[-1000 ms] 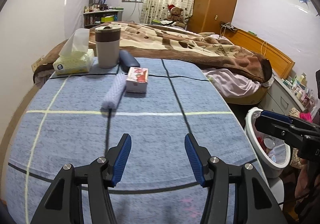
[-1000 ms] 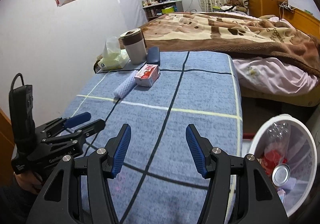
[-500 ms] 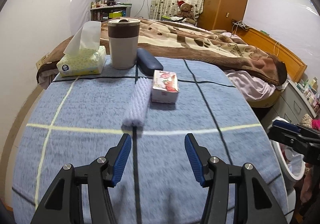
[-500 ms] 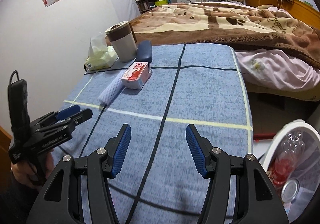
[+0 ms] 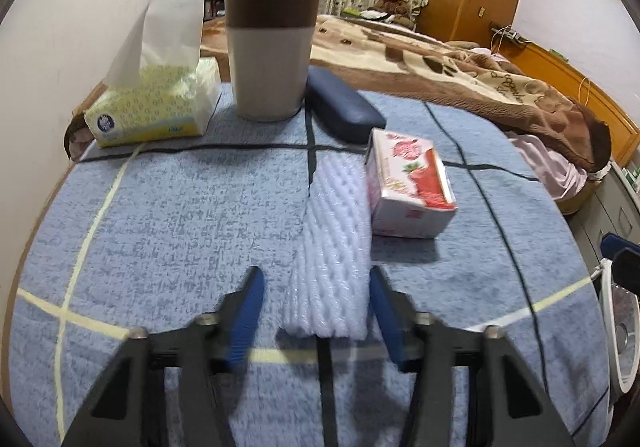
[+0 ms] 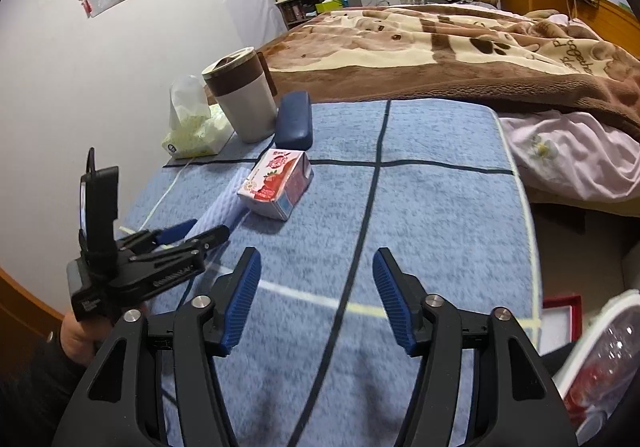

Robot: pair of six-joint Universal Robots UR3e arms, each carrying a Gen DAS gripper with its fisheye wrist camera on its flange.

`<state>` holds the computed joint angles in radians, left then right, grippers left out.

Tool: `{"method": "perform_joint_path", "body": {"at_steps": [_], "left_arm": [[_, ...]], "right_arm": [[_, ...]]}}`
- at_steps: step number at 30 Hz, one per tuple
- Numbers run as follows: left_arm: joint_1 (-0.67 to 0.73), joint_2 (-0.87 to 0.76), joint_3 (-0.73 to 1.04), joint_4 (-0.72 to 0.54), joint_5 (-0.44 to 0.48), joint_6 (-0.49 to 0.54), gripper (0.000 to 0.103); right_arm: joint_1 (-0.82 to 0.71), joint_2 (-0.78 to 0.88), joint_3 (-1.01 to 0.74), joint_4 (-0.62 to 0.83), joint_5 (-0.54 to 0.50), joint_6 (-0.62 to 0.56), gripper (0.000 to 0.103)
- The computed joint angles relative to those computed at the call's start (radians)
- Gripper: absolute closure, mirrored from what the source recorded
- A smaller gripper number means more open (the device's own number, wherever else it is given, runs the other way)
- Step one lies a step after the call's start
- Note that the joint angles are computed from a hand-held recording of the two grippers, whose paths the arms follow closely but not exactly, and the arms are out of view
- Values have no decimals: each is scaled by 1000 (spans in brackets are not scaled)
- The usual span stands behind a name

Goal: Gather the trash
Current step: 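Grasp the white foam net with the left tool while the right tool grasps the strawberry milk carton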

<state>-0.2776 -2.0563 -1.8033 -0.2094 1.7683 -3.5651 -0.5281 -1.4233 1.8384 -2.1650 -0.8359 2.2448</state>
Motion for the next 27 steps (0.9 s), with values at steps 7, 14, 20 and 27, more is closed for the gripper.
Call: {"method": "perform_joint_path", "body": {"at_steps": [7, 14, 20, 27], "left_arm": [[-12, 54, -70, 35, 32, -5, 79], [15, 176, -215, 98, 38, -45, 79], [63, 268, -326, 135, 28, -53, 79], [111, 310, -404, 181, -8, -52, 79]], "right_arm": [[102, 76, -32, -113, -31, 96, 37], [199, 159, -79, -226, -62, 196, 37], [276, 235, -118, -325, -105, 298, 35], [358, 295, -149, -449, -181, 407, 32]]}}
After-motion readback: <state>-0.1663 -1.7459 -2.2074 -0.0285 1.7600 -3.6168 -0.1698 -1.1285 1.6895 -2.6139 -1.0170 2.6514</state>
